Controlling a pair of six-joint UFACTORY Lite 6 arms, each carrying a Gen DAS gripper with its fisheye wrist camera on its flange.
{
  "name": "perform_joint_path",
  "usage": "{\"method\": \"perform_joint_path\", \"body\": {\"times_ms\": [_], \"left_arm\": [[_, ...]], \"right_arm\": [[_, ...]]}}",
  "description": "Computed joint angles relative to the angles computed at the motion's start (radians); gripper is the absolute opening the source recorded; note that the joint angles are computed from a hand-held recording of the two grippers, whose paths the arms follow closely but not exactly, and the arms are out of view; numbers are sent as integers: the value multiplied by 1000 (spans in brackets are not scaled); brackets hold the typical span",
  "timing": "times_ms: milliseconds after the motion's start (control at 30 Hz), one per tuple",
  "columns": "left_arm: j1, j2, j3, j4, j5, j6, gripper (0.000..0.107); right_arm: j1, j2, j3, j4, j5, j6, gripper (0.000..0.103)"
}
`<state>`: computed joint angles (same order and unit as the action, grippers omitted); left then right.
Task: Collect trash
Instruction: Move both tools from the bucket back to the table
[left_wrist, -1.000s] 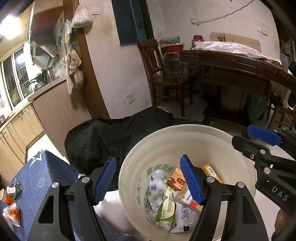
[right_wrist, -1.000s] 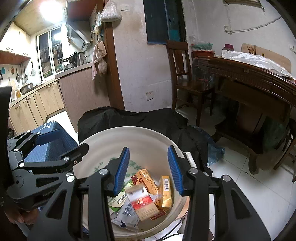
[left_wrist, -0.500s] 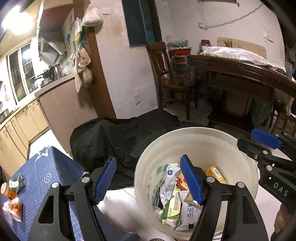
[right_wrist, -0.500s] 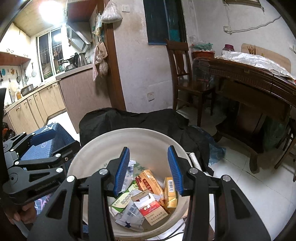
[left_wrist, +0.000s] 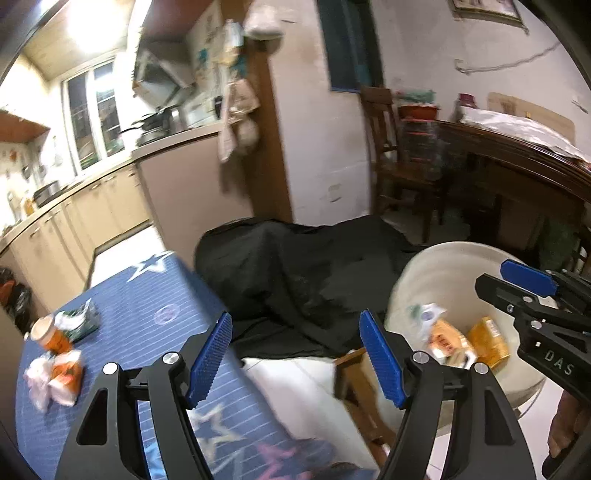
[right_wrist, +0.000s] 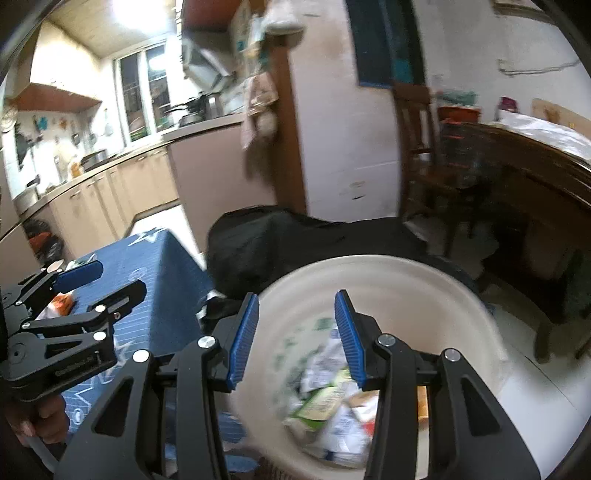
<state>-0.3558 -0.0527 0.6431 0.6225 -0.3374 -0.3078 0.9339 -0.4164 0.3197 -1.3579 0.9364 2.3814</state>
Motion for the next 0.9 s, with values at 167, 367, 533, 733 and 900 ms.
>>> {"method": "perform_joint_path", "body": {"times_ms": [167,367,533,733,900], "left_arm": [[282,43,22,320,-74,-217,73],[581,179,149,531,-148,-335,73],[768,337,334,688,-176,-468,73],[913,557,622,838,-176,-655,73],[961,777,942,984,-134,-856,73]], "right_arm": [[-54,317,204,-181,-138,105,41],[-86,621,501,-307,-252,115,41],[-90,871,817,-324,-346,36,41],[-83,1124,1201,-163,-442,-227,41],[-103,1333,1547,120,-512,-560,41]]}}
